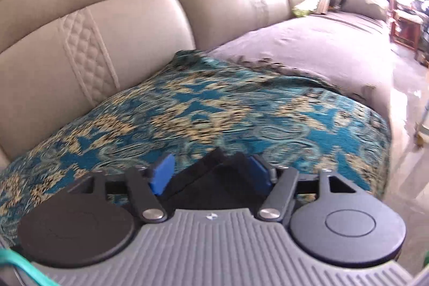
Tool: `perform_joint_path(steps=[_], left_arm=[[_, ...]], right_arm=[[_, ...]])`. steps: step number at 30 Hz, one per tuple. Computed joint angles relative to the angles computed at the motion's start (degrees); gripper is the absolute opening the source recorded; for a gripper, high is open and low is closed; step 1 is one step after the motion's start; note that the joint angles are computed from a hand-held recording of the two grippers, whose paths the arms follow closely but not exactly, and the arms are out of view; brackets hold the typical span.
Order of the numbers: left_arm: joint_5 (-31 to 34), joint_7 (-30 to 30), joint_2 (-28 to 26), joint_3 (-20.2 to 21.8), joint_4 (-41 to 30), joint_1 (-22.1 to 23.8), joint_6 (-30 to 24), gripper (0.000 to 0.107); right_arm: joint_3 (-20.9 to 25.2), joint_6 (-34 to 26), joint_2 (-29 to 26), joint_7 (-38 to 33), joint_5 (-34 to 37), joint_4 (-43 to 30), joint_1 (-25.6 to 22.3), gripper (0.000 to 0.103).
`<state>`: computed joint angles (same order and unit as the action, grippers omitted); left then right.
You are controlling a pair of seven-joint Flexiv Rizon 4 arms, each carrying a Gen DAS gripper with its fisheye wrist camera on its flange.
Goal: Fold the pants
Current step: 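Grasp the trouser hem with the right tool and lift it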
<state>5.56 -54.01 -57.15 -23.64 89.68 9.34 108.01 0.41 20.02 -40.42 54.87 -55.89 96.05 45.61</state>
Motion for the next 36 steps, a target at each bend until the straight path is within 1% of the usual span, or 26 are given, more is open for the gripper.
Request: perform_joint_path(steps=[1, 3, 4, 6, 7, 10, 12, 13, 15, 16, 17, 18, 19, 21, 22, 23, 24, 25, 29, 30, 31, 35, 36], left_arm=[[2.0, 0.8, 0.3, -2.6, 1.4, 2.0, -0.8, 0.037], [3.3, 2.0, 0.6, -4.5, 3.2, 3.4, -1.4, 0.037], [3.5, 2.5, 0.5, -4.2, 3.6, 3.1, -1.2, 0.037], [2.3, 2.8, 0.6, -1.5, 3.4, 0.9, -0.8, 0.037], [1.2, 2.6, 0.7, 0.0, 3.1, -0.4, -1.1, 0.037], [0.2, 2.5, -0.6, 0.2, 1.9, -0.4, -0.7, 0.037], [-1.3, 2.0, -0.6, 2.4, 1.0, -1.9, -0.2, 0.038], [-1.8, 1.9, -0.8, 3.2, 0.2, -2.4, -0.3, 0.038], [-2.7, 1.5, -1.1, 4.0, -0.9, -3.0, -0.5, 0.040], [-2.9, 1.6, -1.5, 4.2, -1.8, -3.1, -0.9, 0.040], [-3.5, 1.4, -1.7, 5.0, -2.4, -3.9, -0.8, 0.040], [-4.0, 1.2, -1.9, 5.8, -3.0, -4.6, -0.5, 0.040], [-4.6, 0.9, -2.0, 6.7, -3.4, -5.3, -0.4, 0.040], [-5.6, 0.4, -2.0, 8.0, -3.9, -6.4, -0.4, 0.040], [-5.9, 0.2, -2.0, 8.3, -4.0, -6.7, -0.6, 0.040], [-6.1, 0.0, -1.9, 8.5, -3.9, -6.9, -0.6, 0.040], [-6.2, -0.2, -1.7, 8.7, -3.7, -7.1, -0.4, 0.040], [-6.1, -0.3, -1.7, 8.7, -3.6, -7.1, -0.3, 0.040], [-6.2, -0.7, -1.7, 9.2, -3.6, -7.5, 0.0, 0.040], [-6.3, -0.8, -1.7, 9.5, -3.6, -7.7, 0.1, 0.040], [-6.4, -1.0, -1.7, 9.7, -3.5, -7.9, 0.2, 0.040], [-6.3, -1.2, -1.8, 10.2, -3.6, -8.2, 0.7, 0.040], [-6.2, -1.2, -1.8, 10.3, -3.6, -8.2, 0.9, 0.040]], right_arm=[[0.2, 0.2, 1.1, 2.7, 0.5, 1.6, 0.1, 0.079], [1.0, 2.0, 3.8, 10.2, 1.0, 6.0, -0.2, 0.079], [1.4, 3.3, 5.2, 14.0, 0.7, 8.4, -0.4, 0.079], [2.3, 5.6, 8.0, 23.8, -1.0, 13.8, -0.2, 0.079], [2.9, 5.6, 9.0, 28.1, -1.5, 15.7, 0.1, 0.079], [5.7, 3.5, 10.4, 36.9, 0.0, 19.0, 1.4, 0.079], [7.7, 2.8, 10.5, 40.9, 2.7, 19.9, 2.0, 0.079], [8.5, 4.2, 10.5, 43.4, 3.6, 20.7, 2.0, 0.079], [9.1, 10.5, 10.5, 48.0, 2.7, 23.2, 1.3, 0.079], [8.8, 15.1, 10.3, 50.9, 0.5, 24.8, 0.9, 0.080], [7.7, 18.9, 10.2, 55.1, -3.3, 26.3, 1.0, 0.080], [6.2, 20.5, 10.2, 60.4, -8.0, 27.5, 1.8, 0.080], [4.5, 22.0, 10.4, 67.0, -14.7, 28.9, 2.4, 0.080], [3.0, 21.6, 10.1, 78.0, -25.2, 29.9, 2.4, 0.080], [2.5, 20.9, 9.7, 82.2, -29.7, 30.0, 2.2, 0.080], [2.4, 19.5, 9.4, 85.0, -32.8, 29.8, 2.1, 0.080], [2.4, 17.8, 9.3, 86.3, -34.9, 29.7, 2.0, 0.080], [2.8, 17.0, 9.3, 86.0, -36.0, 29.6, 1.5, 0.080], [5.6, 19.4, 8.6, 78.8, -34.0, 28.0, -3.1, 0.080], [6.2, 19.1, 8.4, 77.5, -32.7, 27.6, -3.7, 0.078], [6.6, 17.7, 8.3, 76.9, -31.8, 27.4, -3.5, 0.075], [6.9, 7.4, 8.5, 77.1, -30.8, 27.3, 0.1, 0.074], [7.2, 6.5, 8.4, 76.0, -30.4, 27.1, 0.1, 0.074]])
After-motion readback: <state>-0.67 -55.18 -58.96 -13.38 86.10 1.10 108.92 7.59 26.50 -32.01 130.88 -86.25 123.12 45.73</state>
